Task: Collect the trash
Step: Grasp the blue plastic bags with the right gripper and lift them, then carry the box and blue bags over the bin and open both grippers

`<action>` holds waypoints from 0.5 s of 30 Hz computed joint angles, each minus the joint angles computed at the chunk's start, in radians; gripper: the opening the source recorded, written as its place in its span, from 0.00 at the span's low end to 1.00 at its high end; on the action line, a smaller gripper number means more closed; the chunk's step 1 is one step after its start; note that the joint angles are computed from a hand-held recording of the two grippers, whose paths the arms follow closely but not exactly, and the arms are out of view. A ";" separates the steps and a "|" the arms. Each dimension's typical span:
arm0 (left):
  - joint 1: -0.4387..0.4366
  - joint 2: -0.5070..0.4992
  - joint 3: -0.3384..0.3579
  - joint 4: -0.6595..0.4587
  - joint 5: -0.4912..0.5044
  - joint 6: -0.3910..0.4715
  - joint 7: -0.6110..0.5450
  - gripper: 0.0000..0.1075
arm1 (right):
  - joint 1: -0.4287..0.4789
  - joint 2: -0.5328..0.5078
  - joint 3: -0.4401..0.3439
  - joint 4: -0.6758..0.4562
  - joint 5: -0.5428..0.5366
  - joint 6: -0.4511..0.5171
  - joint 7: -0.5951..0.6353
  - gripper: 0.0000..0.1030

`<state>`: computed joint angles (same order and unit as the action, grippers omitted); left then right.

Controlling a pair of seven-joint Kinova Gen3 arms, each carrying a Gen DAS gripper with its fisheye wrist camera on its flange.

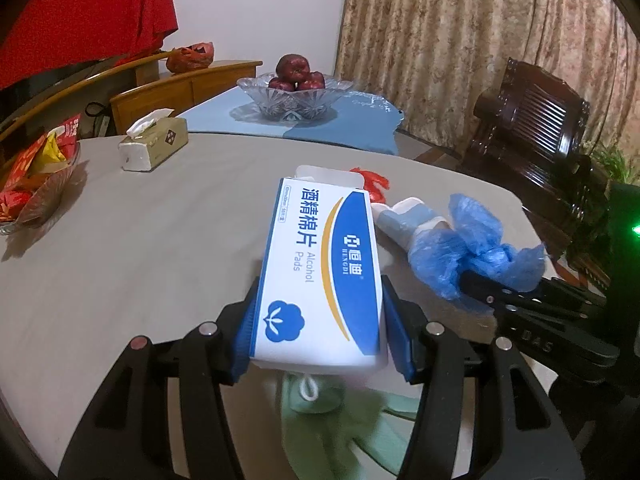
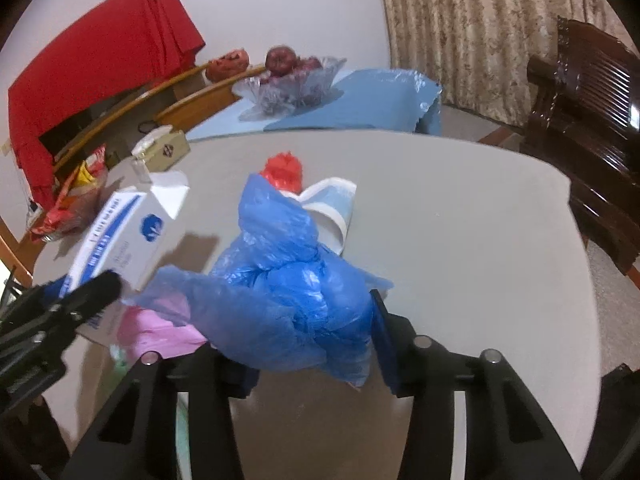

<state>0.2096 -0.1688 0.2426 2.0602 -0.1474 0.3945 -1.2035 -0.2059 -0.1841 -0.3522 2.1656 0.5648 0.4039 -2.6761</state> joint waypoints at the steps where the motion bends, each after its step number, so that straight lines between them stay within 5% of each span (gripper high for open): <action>1: 0.000 -0.006 0.007 0.000 -0.003 0.002 0.007 0.50 | 0.003 -0.021 -0.010 0.005 0.005 0.011 -0.014 0.45; 15: 0.060 -0.110 0.082 -0.032 0.030 0.066 0.022 0.50 | 0.080 -0.353 -0.056 0.012 -0.174 0.191 0.127 0.45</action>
